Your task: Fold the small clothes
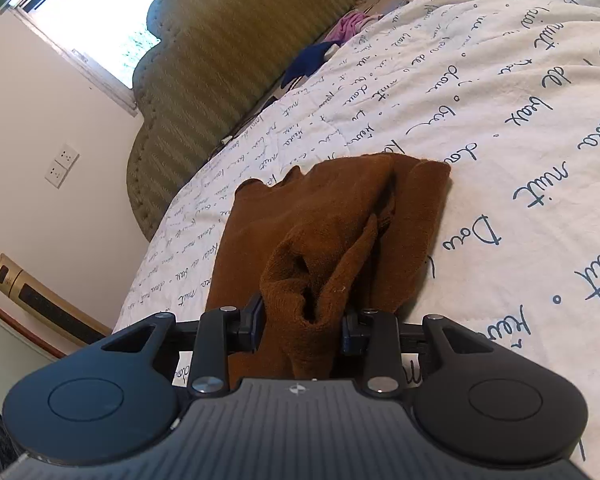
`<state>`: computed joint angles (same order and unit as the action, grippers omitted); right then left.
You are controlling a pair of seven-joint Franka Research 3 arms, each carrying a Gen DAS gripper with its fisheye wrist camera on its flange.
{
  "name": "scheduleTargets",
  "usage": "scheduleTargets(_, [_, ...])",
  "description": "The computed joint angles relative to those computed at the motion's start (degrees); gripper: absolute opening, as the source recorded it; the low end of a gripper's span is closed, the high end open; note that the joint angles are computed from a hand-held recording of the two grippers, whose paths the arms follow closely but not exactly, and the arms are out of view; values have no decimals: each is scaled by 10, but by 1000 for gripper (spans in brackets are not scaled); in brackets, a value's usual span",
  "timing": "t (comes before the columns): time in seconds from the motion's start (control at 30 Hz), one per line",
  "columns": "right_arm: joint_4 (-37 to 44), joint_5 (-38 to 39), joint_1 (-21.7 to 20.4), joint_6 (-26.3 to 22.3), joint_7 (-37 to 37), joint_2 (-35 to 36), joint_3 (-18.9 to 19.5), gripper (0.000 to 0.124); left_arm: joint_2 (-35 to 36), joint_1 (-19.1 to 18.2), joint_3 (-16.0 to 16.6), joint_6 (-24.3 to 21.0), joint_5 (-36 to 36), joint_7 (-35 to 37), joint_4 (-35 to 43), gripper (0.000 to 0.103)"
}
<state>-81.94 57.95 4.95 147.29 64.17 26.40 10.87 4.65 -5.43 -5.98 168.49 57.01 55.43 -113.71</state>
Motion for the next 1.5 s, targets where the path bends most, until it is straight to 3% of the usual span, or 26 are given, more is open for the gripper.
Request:
scheduleTargets(0.07, [-1,2,-1,2,4,2,0,32,15,-14,5,-40,72,-68,27,88])
scheduleTargets(0.17, [-3,11,-3,6,15,3,0,17,31,-26,9,-99,109,-136,55,89])
scheduleTargets(0.3, [-17,60,-22,-1,-1,-6,15,14,12,-8,14,-89,85,-186,41,89])
scheduleTargets(0.4, [-37,110,-35,-32,-38,-23,19,14,2,11,9,-72,21,-137,21,90])
scheduleTargets(0.53, [-56,17,10,-12,-3,-32,-19,14,-5,11,3,-79,13,-100,3,89])
scheduleTargets(0.63, [-62,3,9,-11,15,-31,-20,14,-27,14,-1,-61,12,-97,-11,89])
scheduleTargets(0.83, [-89,-34,25,53,-15,-61,-24,25,-36,30,-10,22,-198,25,-11,93])
scheduleTargets(0.93, [-78,-63,31,37,2,-51,-28,25,1,27,-18,-5,-281,72,29,95])
scheduleTargets(1.0, [-80,-81,33,29,17,-48,-31,25,25,21,-20,-49,-304,95,53,95])
scheduleTargets(1.07, [-88,-73,24,21,7,-55,-25,25,35,21,-22,-64,-329,120,58,95])
scheduleTargets(1.13, [-90,-49,14,19,-15,-61,-18,44,37,24,-22,-55,-356,135,59,95])
scheduleTargets(1.2, [-79,-25,8,30,-28,-56,-17,81,45,30,-24,-51,-394,145,74,95])
scheduleTargets(1.3, [-32,-57,16,34,4,-24,-30,82,77,48,-38,-70,-479,174,123,95])
scheduleTargets(1.5, [135,-159,24,-13,113,100,-42,80,176,76,-60,-163,-602,189,272,95])
